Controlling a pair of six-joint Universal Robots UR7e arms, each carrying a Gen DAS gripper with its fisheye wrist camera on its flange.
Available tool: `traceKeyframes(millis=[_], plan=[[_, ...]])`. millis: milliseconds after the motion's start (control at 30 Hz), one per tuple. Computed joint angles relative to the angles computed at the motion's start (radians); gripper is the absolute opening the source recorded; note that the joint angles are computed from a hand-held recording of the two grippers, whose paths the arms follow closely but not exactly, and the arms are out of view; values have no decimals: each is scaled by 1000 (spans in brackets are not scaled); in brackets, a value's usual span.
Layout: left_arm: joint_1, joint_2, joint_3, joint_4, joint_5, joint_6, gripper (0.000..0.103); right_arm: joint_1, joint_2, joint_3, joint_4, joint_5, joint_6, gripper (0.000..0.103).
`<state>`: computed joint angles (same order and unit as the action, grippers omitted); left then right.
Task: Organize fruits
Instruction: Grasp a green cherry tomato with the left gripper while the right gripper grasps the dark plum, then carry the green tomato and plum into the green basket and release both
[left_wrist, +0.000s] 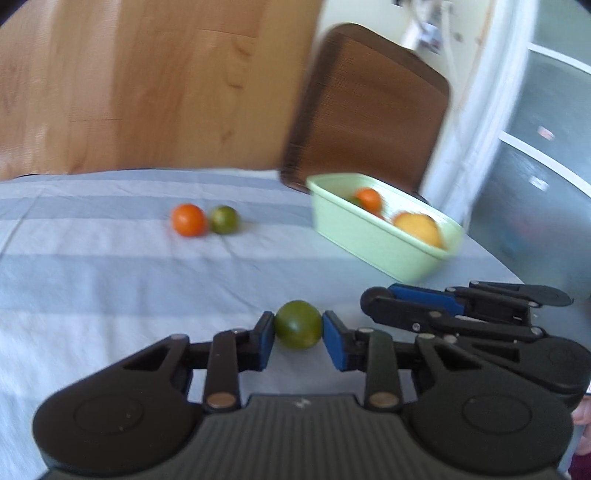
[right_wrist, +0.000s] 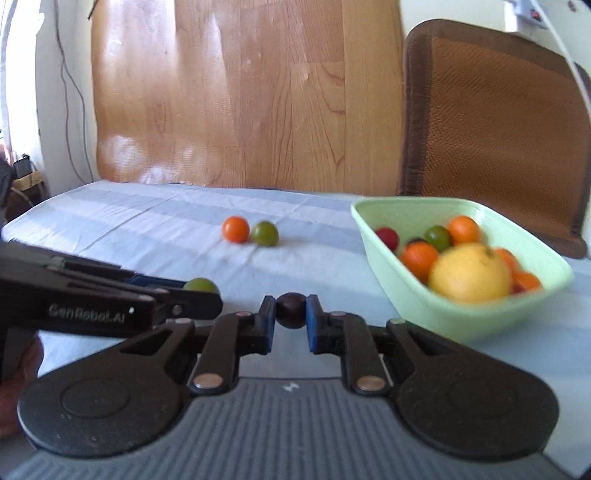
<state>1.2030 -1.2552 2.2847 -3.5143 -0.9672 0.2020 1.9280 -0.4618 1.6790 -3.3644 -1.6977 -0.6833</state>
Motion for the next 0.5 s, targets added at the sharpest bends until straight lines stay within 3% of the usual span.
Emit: traceKeyframes(millis=[200,300,433,500], plan=[[-56,49,29,-2,-19,30,30,-26,-63,138,-112,-30,-25,21],[-90,88,32,-38,53,53,31,-31,-71,148,-107,-21,-20,23],[-100,88,38,-42,82,25,32,-34,-73,140,-82,-10,-19,23],[-104,91,36,-47,100,21,39,-34,-75,135,-56,-20,-23,25]])
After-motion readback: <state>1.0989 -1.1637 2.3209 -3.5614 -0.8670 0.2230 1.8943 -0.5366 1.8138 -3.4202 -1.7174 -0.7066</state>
